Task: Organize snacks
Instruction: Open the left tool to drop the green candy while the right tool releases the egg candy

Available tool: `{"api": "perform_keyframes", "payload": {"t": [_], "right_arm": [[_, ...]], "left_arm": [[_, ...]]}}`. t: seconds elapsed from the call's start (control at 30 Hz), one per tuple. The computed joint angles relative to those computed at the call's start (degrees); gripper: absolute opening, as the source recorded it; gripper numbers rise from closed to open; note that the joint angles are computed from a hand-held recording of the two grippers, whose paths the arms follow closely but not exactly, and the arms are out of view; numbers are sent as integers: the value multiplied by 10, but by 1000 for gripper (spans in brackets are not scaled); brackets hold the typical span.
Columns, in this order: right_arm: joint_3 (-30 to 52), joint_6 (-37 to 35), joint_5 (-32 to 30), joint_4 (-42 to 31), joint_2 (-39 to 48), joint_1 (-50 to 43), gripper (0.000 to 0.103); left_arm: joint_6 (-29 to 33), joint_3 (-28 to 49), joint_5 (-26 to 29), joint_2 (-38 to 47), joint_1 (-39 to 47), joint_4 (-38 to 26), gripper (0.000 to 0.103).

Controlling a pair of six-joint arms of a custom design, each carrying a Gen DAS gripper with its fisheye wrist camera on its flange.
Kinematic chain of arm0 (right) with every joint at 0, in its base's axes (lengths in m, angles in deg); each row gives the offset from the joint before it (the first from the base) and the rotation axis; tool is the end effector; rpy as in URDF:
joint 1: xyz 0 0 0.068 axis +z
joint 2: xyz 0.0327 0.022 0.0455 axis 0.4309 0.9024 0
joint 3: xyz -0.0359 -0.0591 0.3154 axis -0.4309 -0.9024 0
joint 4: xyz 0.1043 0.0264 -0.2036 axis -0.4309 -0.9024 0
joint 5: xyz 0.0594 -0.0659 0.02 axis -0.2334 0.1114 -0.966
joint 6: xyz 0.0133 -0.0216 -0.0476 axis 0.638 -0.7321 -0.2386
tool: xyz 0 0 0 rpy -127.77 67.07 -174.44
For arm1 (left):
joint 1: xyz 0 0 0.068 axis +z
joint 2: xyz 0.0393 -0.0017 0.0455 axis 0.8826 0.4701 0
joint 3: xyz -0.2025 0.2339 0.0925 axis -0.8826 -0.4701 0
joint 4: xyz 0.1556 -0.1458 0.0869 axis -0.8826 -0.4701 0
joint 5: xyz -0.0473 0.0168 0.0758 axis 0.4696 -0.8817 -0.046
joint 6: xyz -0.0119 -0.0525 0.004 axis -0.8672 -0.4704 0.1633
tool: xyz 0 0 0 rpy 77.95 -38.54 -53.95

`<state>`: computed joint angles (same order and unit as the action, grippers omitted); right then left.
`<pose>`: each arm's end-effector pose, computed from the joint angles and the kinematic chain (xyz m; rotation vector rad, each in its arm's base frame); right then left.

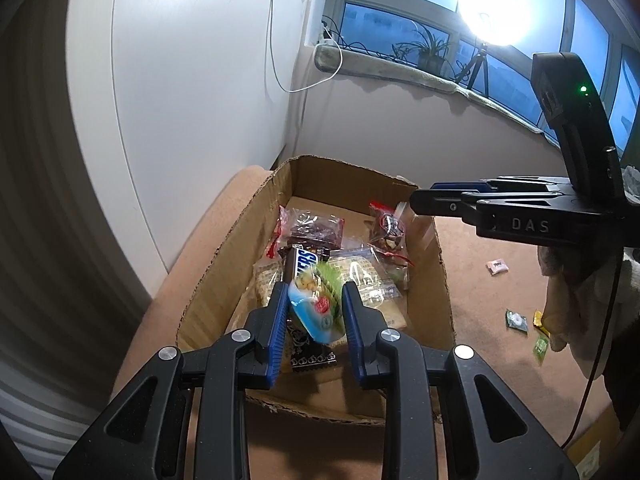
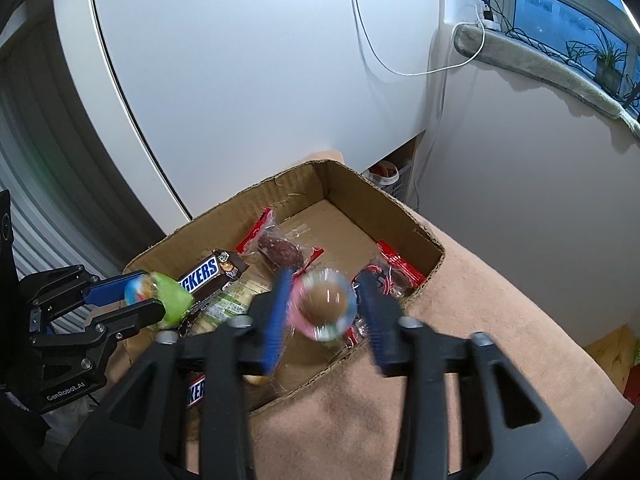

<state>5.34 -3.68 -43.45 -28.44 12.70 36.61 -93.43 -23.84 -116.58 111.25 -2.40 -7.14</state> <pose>0.2002 0.0521 0.1270 -0.7242 2.3091 0.4030 0.1025 -0.1650 0.0729 0.0205 2.3037 -0.2204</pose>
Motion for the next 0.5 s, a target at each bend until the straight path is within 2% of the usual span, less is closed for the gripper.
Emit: {"api": "perform_keyframes", "payload": {"t": [0.03, 0.07, 0.33, 0.5], "right_arm": [[-5, 1, -1, 6, -4, -2, 63], [-9, 0, -5, 9, -13, -6, 64], [-23, -18, -30, -43, -86, -43, 65], [-35, -59, -68, -98, -146, -112, 65]], "left_arm": [[-2, 1, -3, -4, -1, -4, 36], [-2, 0, -4, -5, -2, -4, 38], [-27, 27, -36, -62, -35, -104, 38], [-37, 46, -53, -93, -61, -153, 39]]}}
